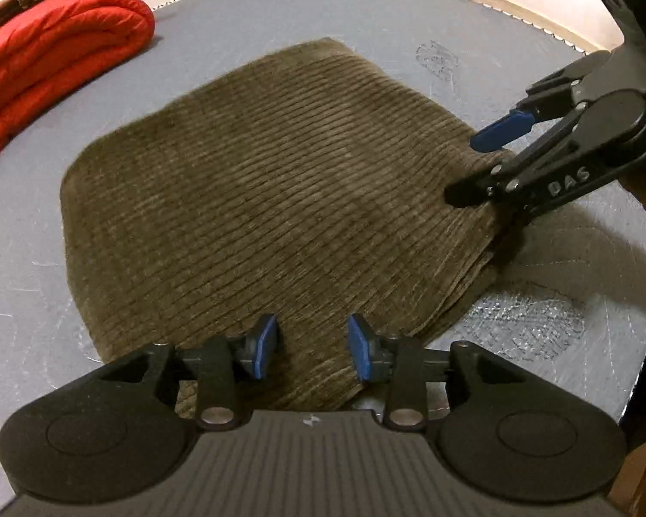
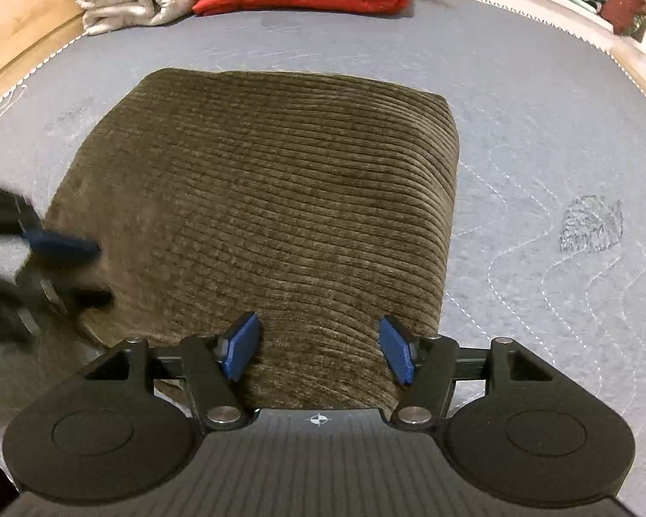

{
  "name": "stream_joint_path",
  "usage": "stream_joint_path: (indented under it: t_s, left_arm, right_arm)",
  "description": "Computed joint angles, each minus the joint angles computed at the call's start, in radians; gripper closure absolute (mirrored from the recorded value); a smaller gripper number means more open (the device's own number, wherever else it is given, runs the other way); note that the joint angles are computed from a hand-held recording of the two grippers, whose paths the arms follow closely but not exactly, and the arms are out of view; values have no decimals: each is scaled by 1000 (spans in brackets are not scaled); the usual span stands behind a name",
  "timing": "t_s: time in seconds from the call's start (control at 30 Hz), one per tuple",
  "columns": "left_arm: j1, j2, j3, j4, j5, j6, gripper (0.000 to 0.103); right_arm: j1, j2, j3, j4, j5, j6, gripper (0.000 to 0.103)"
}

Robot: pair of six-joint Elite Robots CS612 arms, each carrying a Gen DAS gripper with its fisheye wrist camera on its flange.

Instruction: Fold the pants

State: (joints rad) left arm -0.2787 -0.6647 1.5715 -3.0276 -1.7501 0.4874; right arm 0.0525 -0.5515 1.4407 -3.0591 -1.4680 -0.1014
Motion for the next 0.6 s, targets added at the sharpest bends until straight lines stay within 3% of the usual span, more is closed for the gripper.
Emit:
stream_joint_path:
  t_s: [0.2, 0.27, 0.33, 0.37, 0.47, 0.57, 0.6]
  left_arm:
    - [33, -18, 4, -108, -33, -146, 57]
    - [37, -9, -20, -68, 26, -205, 57]
    - [33, 8, -48, 34, 117, -216, 58]
    - [35, 16, -56, 63, 120, -201, 57]
    - [33, 10, -46, 39, 121, -212, 57]
    - [25, -12, 0, -96, 142, -272, 37]
    - [23, -20, 20, -160, 147, -298, 25]
  right_arm:
    - [-3, 1, -5, -1, 1, 5, 37]
    - [-2, -4, 3, -5, -1, 5, 36]
    - [-1, -6, 7, -9, -4, 3, 35]
    - [0, -7, 8, -11, -8, 3, 34]
    - [3, -5, 4, -8, -17, 1, 31]
    - [10, -7, 2, -6, -47, 19, 26]
    - [11, -10, 5, -16, -56, 36, 26]
